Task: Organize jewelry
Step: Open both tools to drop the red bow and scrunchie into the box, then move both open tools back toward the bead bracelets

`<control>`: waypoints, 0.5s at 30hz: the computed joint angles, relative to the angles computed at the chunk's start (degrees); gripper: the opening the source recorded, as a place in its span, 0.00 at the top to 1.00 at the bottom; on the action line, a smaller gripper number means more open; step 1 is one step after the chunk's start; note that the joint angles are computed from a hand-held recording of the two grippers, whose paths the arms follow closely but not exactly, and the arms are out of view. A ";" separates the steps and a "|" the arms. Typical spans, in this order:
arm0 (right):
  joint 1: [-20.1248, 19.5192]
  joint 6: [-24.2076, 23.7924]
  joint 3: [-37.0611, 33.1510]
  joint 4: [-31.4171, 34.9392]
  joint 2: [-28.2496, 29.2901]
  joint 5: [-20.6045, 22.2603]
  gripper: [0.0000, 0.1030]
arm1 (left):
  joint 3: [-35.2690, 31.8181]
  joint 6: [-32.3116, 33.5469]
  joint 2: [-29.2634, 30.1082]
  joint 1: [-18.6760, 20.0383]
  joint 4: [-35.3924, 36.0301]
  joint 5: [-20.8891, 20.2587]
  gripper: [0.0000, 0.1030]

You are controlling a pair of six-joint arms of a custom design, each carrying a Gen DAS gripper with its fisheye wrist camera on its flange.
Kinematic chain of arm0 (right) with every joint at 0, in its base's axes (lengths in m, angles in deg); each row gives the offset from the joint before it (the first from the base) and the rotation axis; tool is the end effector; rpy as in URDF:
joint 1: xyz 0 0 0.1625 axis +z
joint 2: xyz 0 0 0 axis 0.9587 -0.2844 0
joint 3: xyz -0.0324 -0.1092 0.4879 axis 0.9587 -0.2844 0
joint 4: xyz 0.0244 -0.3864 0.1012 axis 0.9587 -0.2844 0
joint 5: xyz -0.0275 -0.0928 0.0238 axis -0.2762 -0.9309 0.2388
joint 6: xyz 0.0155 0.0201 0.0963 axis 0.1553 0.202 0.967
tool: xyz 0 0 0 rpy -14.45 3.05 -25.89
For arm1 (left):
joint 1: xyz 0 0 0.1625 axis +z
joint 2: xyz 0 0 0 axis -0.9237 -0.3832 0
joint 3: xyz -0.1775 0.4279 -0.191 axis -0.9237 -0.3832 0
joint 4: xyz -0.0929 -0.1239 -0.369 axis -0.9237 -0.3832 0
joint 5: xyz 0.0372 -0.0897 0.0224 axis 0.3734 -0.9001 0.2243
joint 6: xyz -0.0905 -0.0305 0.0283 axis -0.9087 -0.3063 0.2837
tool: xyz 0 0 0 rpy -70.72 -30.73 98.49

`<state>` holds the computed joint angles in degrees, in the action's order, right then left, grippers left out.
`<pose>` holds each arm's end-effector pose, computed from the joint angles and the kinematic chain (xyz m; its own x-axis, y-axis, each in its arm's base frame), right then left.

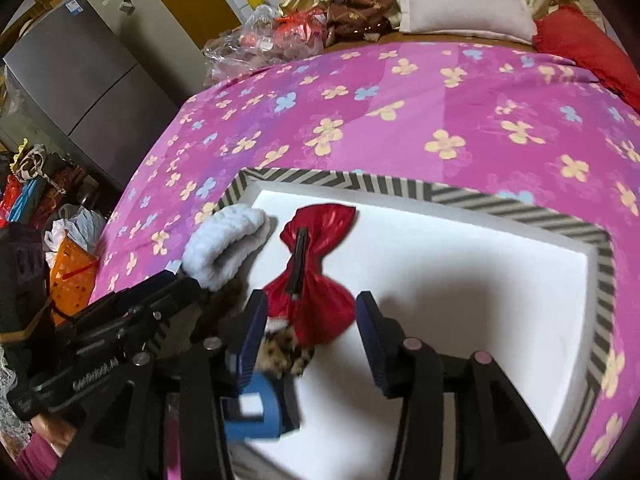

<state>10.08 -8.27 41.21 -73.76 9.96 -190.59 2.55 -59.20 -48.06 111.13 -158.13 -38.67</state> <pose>0.0336 -0.6483 0.3857 -0.9245 0.0291 0.3801 -0.1815 0.8433 -0.5059 -0.4283 -0.6707 0.0022 -0.8068 0.3321 -0.4887 0.5207 0.7906 -0.3222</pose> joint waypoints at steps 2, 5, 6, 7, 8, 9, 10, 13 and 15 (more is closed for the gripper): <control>0.48 -0.20 2.34 -1.72 -1.37 -1.16 0.48 | 1.92 0.55 -0.89 -0.92 -1.54 1.81 0.51; 0.81 -0.48 5.56 -3.28 -3.52 -1.62 0.46 | 4.97 0.96 -2.31 -2.38 -3.57 3.77 0.51; 0.87 -0.60 6.54 -3.88 -4.16 -1.68 0.46 | 5.93 0.83 -2.73 -2.89 -3.98 4.44 0.51; 1.02 -0.68 7.74 -4.71 -4.82 -1.85 0.46 | 7.07 0.64 -3.20 -3.48 -4.59 5.13 0.51; 1.21 -0.66 9.16 -5.54 -5.64 -2.08 0.46 | 8.23 0.42 -3.66 -4.07 -5.17 5.69 0.51; 1.30 -0.65 10.09 -6.09 -6.17 -2.03 0.46 | 8.99 0.35 -3.97 -4.41 -5.60 5.89 0.51; 1.34 -0.69 11.34 -6.89 -6.86 -1.87 0.46 | 10.30 0.02 -4.55 -5.00 -6.15 6.14 0.51; 1.83 -0.84 14.96 -9.51 -8.89 -2.45 0.45 | 12.73 -1.61 -5.59 -6.24 -6.35 6.49 0.51; 2.15 -1.18 16.65 -11.03 -9.69 -3.13 0.44 | 14.15 -2.65 -6.16 -6.94 -6.43 6.77 0.51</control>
<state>12.22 -9.45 57.86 -84.79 0.27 -193.72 16.71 -61.85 -54.22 104.19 -164.56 -31.90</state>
